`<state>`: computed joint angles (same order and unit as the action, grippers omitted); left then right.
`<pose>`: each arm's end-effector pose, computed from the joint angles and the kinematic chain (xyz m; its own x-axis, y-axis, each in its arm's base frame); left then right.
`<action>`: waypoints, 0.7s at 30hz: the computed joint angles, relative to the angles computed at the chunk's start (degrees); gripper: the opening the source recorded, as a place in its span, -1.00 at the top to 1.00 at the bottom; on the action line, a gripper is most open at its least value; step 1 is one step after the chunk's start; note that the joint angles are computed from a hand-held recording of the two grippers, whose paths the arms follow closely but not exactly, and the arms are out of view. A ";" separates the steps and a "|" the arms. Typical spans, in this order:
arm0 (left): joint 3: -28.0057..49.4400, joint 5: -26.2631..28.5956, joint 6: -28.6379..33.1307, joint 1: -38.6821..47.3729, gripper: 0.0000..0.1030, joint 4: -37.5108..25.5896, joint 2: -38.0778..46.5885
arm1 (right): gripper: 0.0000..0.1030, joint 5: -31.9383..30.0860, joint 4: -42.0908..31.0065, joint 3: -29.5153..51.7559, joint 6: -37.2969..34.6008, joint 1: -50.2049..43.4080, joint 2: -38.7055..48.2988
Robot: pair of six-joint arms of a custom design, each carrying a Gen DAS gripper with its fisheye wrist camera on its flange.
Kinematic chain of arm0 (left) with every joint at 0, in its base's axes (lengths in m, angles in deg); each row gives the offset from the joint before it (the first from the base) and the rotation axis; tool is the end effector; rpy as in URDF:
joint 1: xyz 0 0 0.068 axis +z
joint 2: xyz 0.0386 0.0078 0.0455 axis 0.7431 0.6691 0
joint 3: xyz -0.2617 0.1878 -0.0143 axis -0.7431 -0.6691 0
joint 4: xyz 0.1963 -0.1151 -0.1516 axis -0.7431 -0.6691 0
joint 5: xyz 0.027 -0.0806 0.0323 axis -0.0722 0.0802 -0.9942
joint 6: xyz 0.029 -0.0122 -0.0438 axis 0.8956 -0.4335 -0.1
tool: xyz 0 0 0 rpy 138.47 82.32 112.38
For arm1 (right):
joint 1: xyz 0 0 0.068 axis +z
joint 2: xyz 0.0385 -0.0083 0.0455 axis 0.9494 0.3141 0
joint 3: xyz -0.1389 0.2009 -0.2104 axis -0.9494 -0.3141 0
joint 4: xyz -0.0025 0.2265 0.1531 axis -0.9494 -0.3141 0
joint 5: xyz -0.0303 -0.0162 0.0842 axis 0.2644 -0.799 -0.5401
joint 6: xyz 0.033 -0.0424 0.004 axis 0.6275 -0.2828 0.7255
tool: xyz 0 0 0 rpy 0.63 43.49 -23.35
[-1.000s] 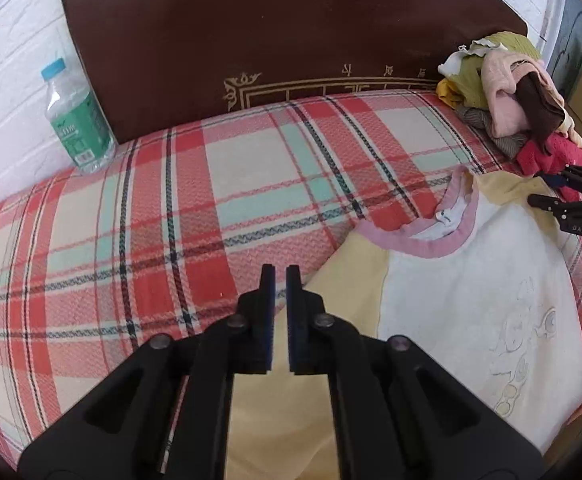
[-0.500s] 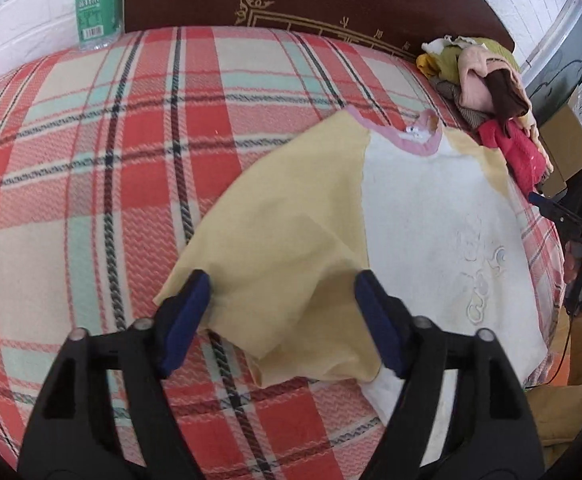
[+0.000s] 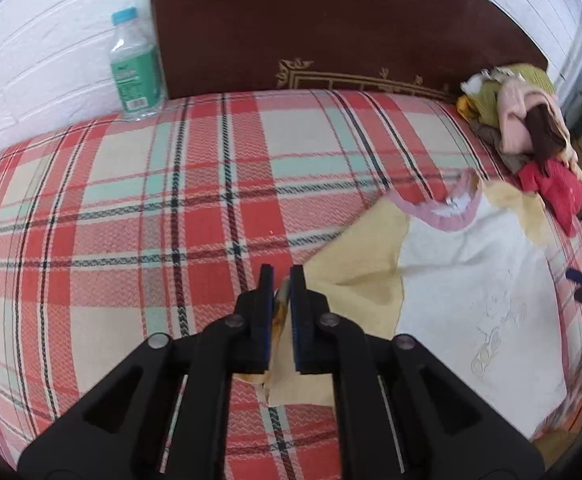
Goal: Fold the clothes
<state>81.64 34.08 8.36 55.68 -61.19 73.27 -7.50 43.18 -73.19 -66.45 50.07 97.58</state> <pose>0.2076 0.0206 0.1990 -0.8383 0.0776 -0.5396 0.1402 0.9872 -0.0759 0.1145 -0.0218 0.1610 -0.8214 -0.0659 -0.5665 -0.3172 0.8782 0.3579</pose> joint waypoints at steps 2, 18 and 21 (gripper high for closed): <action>0.16 3.51 0.50 2.71 -0.29 0.55 -2.81 | -0.45 2.44 2.70 0.45 2.66 3.89 0.14; 5.39 -6.34 7.93 -20.46 -0.05 8.48 20.59 | -0.45 20.09 25.97 21.69 7.47 32.49 38.57; 5.94 -5.33 8.29 -20.18 0.80 8.61 21.17 | -0.45 21.46 26.57 24.69 5.37 34.76 43.82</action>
